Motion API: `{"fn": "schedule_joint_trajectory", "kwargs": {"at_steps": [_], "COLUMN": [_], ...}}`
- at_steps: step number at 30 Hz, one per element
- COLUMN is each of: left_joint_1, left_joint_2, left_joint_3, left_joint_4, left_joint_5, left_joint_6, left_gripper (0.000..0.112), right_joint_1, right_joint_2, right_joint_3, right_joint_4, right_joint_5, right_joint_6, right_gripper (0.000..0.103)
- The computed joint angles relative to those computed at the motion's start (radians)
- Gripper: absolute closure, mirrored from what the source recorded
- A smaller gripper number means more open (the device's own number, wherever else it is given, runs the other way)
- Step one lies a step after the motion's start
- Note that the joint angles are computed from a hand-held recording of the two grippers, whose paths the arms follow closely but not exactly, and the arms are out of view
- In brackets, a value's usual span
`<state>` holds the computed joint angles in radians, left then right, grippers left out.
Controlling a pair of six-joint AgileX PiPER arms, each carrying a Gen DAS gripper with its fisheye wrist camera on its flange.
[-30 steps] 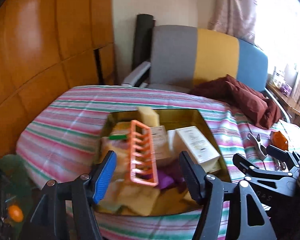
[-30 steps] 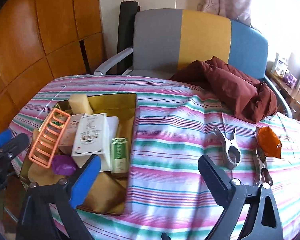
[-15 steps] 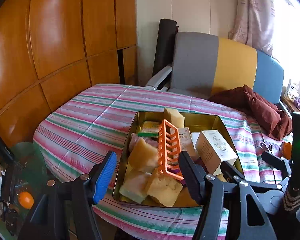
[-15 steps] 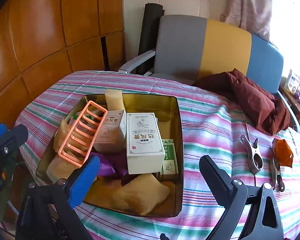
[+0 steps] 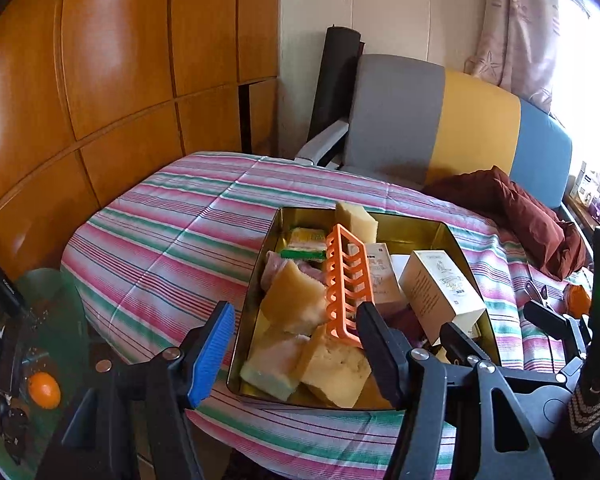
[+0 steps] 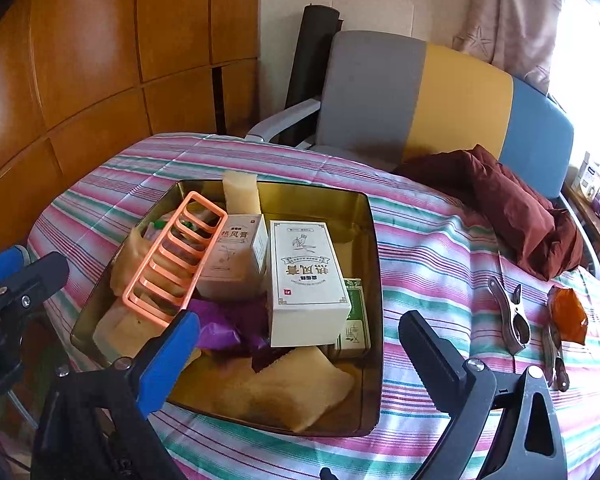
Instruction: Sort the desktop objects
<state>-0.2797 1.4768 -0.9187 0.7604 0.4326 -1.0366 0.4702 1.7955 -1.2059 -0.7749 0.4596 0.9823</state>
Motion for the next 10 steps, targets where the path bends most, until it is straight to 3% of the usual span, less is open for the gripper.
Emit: {"fn": "schedule_joint_trajectory", "kwargs": {"at_steps": [6, 10], "left_joint_1": [0.013, 0.015], "left_joint_2": [0.010, 0.016], "left_joint_3": [0.008, 0.004], "left_joint_4": [0.020, 0.034], "left_joint_5": [-0.032, -0.024], "left_joint_6": [-0.007, -0.021], "left_gripper": [0.059, 0.059], "right_joint_1": [0.000, -0.001], "right_joint_2": [0.016, 0.025], "right_joint_3": [-0.014, -0.019], "right_joint_4": [0.013, 0.019], "right_joint_5": [0.008, 0.007], "right_joint_6": [-0.019, -0.027], "right_gripper": [0.002, 0.002]}}
